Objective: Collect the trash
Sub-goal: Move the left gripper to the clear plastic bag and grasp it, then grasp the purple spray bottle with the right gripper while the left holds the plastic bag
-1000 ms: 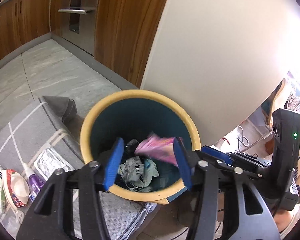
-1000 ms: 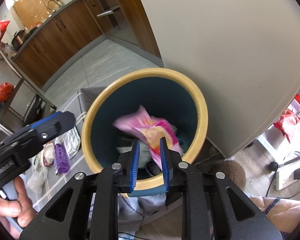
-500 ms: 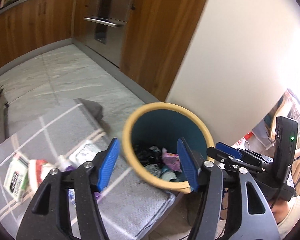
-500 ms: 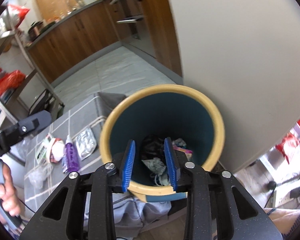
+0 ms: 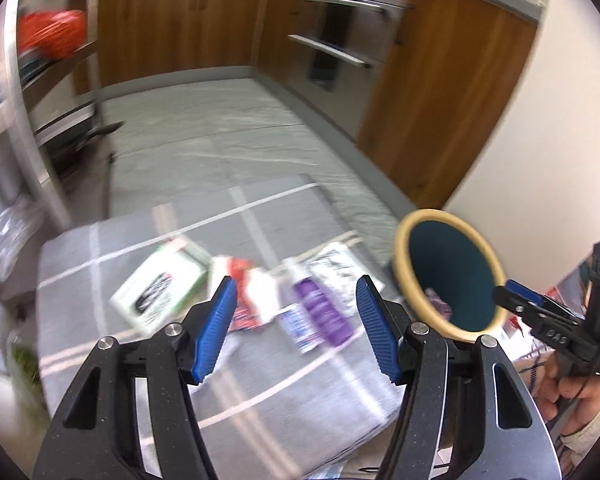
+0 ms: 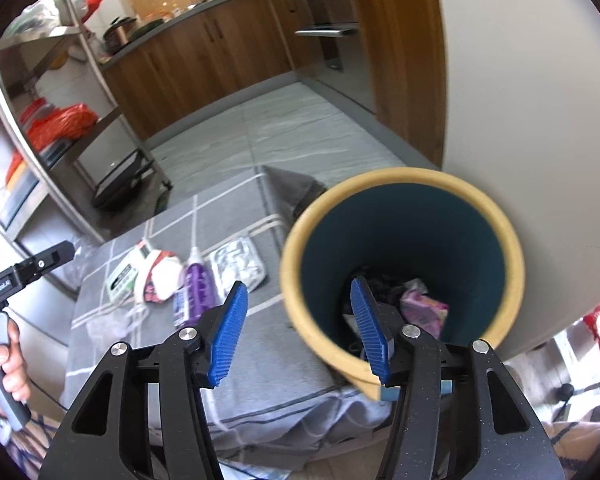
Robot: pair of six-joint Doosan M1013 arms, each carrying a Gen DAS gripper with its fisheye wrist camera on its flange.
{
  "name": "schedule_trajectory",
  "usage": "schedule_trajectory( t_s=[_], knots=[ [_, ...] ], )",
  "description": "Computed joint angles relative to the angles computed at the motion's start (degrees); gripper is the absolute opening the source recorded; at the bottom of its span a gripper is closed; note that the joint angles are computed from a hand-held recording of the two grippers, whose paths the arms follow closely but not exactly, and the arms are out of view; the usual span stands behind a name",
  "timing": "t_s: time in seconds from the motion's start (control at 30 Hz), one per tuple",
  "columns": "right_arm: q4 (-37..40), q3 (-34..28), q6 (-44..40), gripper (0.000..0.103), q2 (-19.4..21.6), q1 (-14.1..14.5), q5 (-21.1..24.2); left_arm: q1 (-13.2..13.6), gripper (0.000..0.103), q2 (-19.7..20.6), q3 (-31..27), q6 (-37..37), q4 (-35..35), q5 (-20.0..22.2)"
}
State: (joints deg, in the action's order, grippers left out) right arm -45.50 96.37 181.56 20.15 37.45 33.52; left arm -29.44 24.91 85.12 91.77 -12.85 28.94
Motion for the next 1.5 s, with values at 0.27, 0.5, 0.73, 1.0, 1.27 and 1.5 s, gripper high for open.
schedule_trajectory(
  t_s=[0.27,0.5,0.73,1.0,1.27,1.5],
  knots=[
    [6.08,-2.68,-7.53,0.056,2.25,0.49,-1.74,2.83,0.061,0.36,2.07,-13.22,10.89,5.7],
    [9.79,-4.17,-12.21,0.056,3.59,0.71,-1.48,3.81,0.061,4.61,-0.3,-12.49,10.86,16.44],
    [13.02,-4.47,-15.1,0.056,4.16,0.41,-1.77,3.88,0.015,4.94,-0.62,-10.87,9.06,18.63],
    [17.52,-7.43,-22.16,0.056,6.46,0.2,-1.85,4.02,0.012,1.52,0.92,-9.87,5.5,13.41],
    [22.7,-12.08,-29.73,0.056,10.14,-0.21,-0.33,4.03,0.012,1.01,-0.19,-9.45,1.93,8.91],
    [26.01,-18.01,-38.79,0.054,14.64,-0.61,3.62,3.79,0.012,1.16,-1.46,-7.23,-2.61,6.47]
  ],
)
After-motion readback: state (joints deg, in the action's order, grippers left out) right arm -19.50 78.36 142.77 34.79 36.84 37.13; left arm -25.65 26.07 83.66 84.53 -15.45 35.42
